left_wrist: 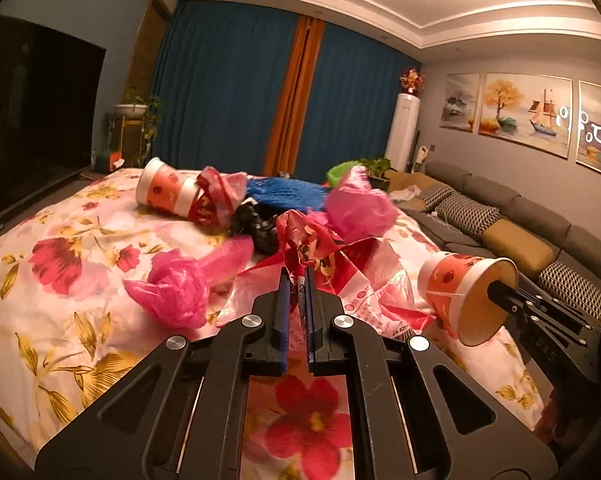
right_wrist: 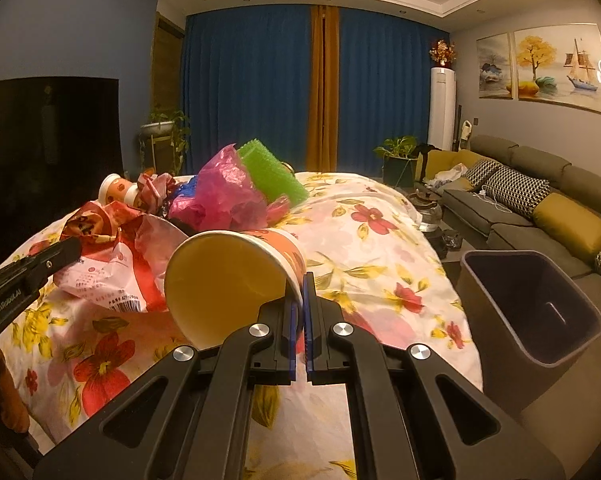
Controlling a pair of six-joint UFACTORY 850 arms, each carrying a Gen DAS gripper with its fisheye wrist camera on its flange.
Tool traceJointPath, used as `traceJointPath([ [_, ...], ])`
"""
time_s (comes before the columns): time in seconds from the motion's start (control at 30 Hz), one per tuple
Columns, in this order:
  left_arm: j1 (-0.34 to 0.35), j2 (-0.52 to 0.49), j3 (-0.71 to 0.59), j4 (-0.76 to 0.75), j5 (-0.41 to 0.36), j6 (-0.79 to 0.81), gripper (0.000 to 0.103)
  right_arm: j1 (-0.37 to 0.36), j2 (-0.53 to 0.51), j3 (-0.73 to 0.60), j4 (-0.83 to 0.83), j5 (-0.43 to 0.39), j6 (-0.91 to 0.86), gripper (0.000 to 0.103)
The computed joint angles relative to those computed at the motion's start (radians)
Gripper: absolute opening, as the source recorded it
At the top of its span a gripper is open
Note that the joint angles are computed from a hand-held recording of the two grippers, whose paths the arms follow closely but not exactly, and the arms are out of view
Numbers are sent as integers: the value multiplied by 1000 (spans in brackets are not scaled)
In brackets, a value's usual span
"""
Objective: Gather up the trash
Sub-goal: 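Carry the wrapper and cup over the grey bin and open the left tool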
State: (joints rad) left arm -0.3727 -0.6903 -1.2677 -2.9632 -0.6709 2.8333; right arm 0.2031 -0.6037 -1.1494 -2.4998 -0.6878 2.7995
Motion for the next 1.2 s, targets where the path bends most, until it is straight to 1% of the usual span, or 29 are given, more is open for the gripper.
traceJointPath([
  [0.13,-12,14,16,-7,-18,10,5,-6,17,21,-2,-11,14,4],
  [0.23,-29,22,31,-47,-35,62,5,-10,30,39,-1,-21,21,4],
  [0.43,-43,27,38,-29,-41,49,5,-19,53,71,-1,-41,35,4],
  [0.63,-60,39,45,-13,-66,48,5,-29,83,108,1,-68,50,4],
  [0.87,-107,54,50,-39,-122,101,5,-55,132,163,4,-111,73,4],
  [0.97,-126,55,45,-26,-138,105,5,-66,149,181,17,-127,70,4],
  [1.1,-150,40,11,8,-132,91,5,-86,173,211,43,-154,65,4],
  [1.2,-168,18,-35,56,-114,51,5,-101,186,227,72,-178,54,4],
])
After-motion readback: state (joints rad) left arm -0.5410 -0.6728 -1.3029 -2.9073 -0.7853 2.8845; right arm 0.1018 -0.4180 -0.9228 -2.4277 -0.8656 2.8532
